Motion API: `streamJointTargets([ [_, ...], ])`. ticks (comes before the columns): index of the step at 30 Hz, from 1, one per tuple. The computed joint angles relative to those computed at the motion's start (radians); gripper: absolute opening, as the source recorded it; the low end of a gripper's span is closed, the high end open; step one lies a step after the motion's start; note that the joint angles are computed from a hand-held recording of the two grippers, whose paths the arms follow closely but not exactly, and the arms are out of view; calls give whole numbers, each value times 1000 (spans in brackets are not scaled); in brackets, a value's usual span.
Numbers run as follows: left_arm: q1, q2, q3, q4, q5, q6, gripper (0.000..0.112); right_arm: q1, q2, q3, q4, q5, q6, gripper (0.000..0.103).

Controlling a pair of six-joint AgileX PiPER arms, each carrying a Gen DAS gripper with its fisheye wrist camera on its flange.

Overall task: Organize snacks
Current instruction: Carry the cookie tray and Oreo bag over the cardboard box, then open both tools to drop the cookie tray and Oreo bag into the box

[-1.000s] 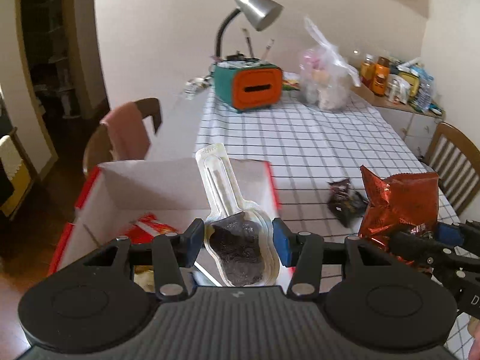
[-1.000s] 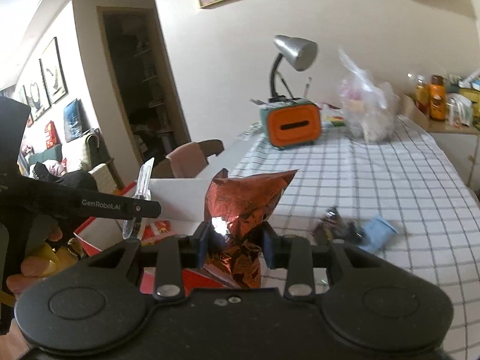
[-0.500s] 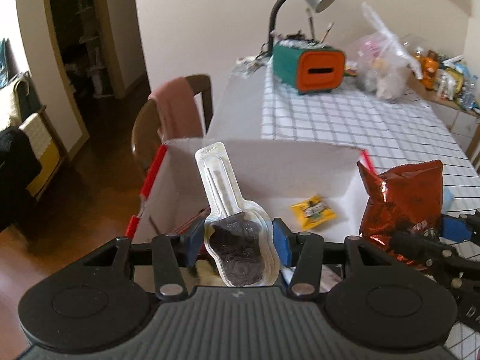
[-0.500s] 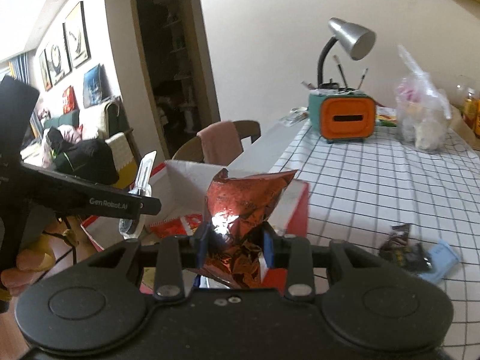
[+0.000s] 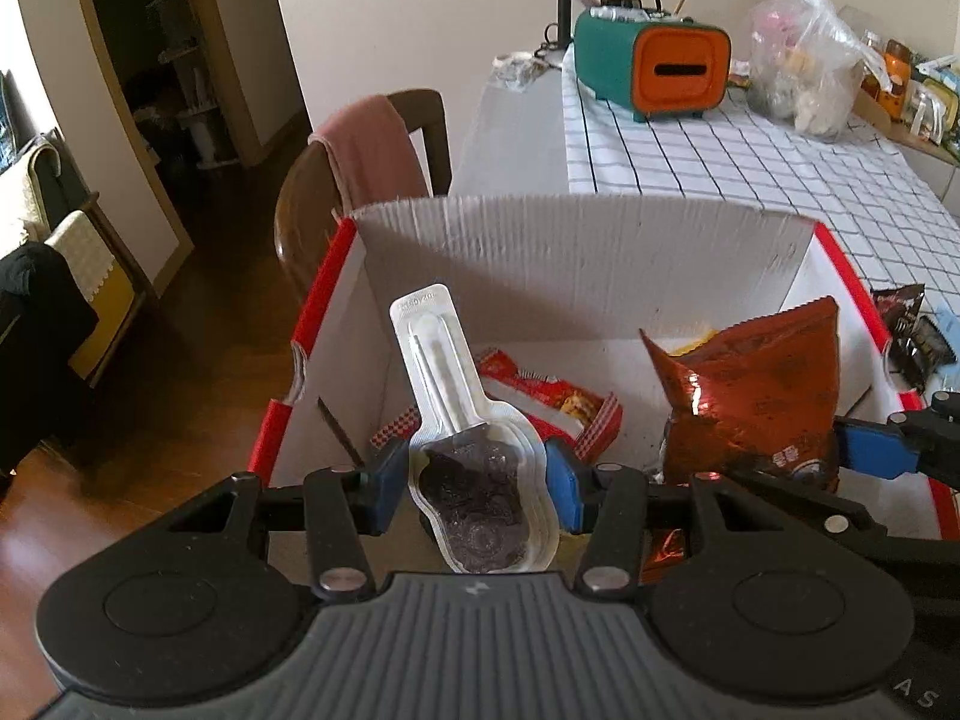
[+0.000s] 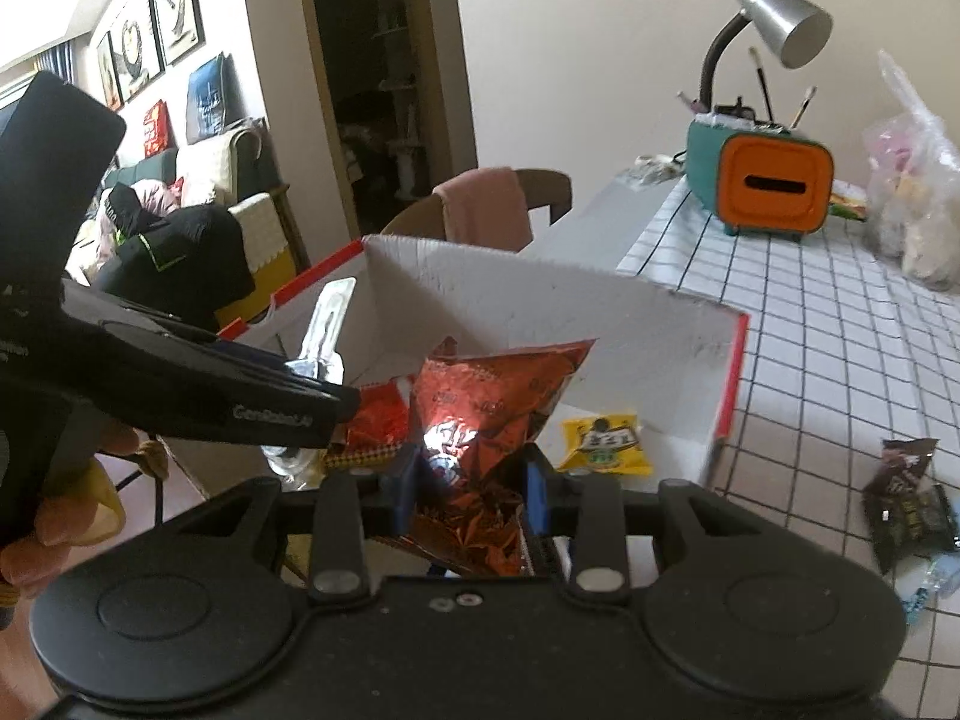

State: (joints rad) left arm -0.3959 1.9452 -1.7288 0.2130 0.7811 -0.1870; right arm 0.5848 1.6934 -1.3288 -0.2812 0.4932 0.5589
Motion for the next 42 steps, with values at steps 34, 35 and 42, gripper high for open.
streamJointTargets([
  [34,-31,-82,120,33,-18,-63,62,4,-109,102,56,-11,2,62],
  [35,-38,-98,136,37,-26,-71,64,4,-127,118,49,-17,13,63],
  [42,-107,-188,220,90,-61,-148,74,9,-268,240,-74,-50,142,74],
])
